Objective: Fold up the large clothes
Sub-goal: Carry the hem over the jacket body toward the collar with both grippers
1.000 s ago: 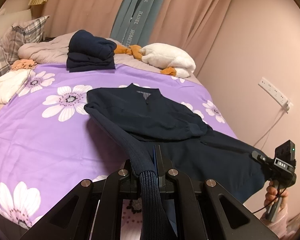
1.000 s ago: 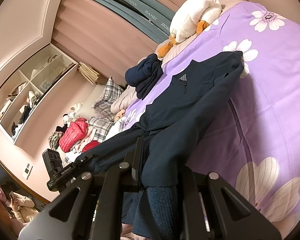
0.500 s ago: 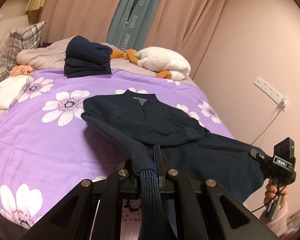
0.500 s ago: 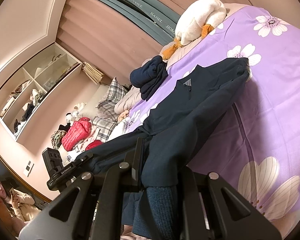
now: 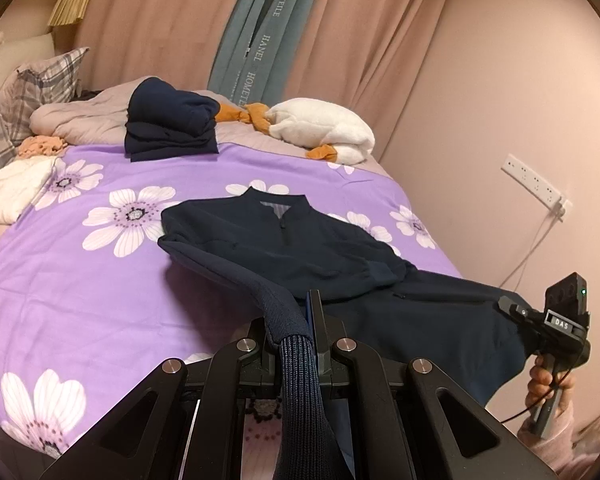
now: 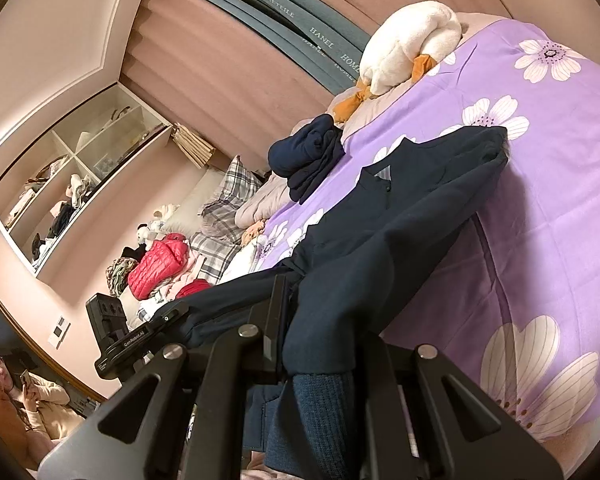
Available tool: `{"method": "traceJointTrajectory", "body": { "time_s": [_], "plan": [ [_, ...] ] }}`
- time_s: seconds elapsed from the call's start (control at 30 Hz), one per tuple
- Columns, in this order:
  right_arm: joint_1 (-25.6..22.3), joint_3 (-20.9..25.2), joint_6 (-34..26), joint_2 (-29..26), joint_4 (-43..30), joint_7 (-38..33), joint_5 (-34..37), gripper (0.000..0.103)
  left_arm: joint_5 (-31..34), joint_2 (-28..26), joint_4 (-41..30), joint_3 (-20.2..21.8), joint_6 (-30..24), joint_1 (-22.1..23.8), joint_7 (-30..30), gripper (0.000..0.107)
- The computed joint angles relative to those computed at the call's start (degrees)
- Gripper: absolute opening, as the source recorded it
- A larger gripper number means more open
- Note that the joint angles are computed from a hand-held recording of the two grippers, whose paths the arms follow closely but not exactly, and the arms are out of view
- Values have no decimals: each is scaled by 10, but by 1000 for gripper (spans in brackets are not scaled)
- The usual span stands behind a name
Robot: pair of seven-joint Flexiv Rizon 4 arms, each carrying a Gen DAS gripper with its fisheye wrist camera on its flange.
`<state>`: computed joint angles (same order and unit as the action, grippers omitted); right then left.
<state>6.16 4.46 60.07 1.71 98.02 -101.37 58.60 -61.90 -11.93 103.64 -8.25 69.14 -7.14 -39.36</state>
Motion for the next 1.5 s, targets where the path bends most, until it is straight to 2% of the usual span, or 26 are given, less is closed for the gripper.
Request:
{"method": "traceJointTrajectory", "body": {
  "time_s": [0.8, 1.5],
  "plan": [
    [-2, 1, 2, -6, -7, 32, -1, 12, 60, -18, -20, 0, -6, 15, -57, 6],
    [-7, 11, 11, -27, -31, 54, -9, 12, 110, -55, -62, -10, -18, 39, -114, 6]
  ]
}}
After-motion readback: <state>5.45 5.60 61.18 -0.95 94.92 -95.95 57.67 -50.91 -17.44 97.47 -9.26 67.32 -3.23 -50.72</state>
